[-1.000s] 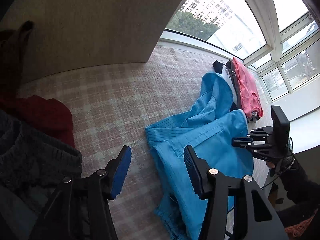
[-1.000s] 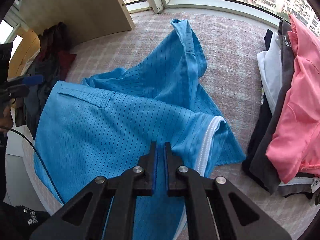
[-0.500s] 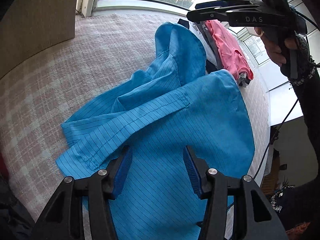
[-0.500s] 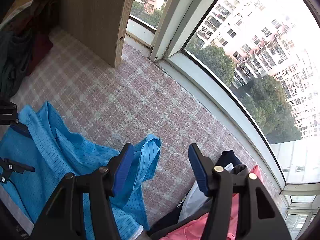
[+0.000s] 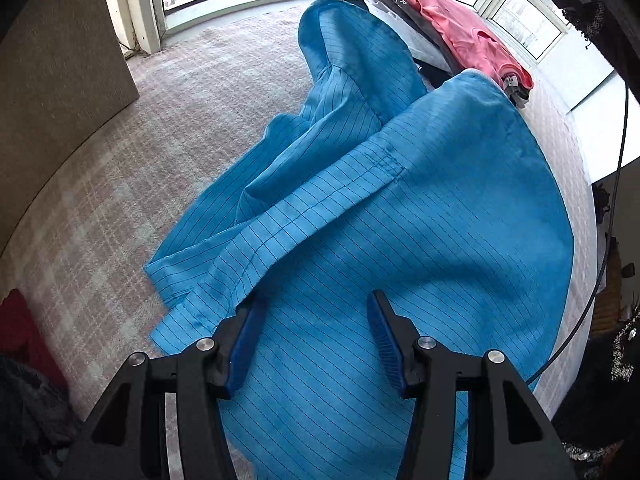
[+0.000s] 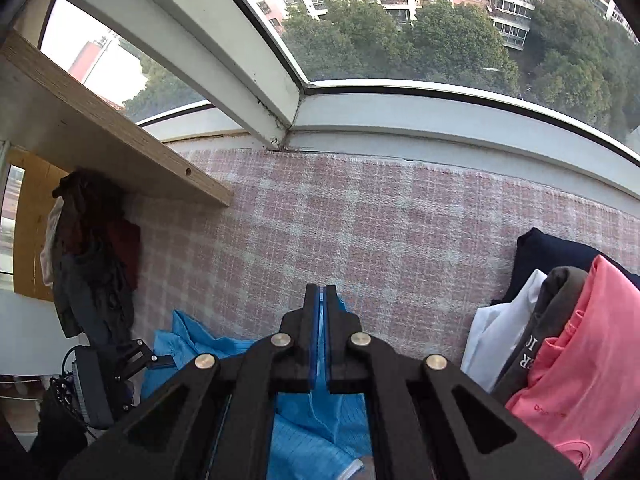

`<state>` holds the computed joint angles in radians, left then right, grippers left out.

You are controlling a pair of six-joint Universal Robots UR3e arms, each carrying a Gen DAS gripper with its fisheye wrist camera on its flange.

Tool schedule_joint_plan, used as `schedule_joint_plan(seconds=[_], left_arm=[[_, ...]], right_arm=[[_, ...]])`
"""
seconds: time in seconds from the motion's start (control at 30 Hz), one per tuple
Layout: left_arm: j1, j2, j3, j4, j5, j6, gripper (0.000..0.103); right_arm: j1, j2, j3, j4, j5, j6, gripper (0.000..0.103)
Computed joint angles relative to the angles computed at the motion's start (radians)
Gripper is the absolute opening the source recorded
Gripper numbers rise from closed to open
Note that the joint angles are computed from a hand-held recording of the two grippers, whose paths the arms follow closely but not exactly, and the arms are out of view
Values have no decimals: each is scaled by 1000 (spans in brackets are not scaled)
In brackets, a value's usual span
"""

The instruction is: Fold clothes

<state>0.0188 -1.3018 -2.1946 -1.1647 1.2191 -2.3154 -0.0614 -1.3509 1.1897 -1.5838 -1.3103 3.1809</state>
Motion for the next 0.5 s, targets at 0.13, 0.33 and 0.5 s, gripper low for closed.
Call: schedule_joint_plan(seconds=[0.13,0.33,0.5], left_arm=[[5,-8,9,-8,3,14,52],[19,-15,17,-22,3,38,52],[30,-16,22,-31,6,61,53]], right_arm=[[118,63,-88,24,-99,-24,20],[304,257,-310,117,-360,-92,45],[219,273,-292,167,-223,-88,6]])
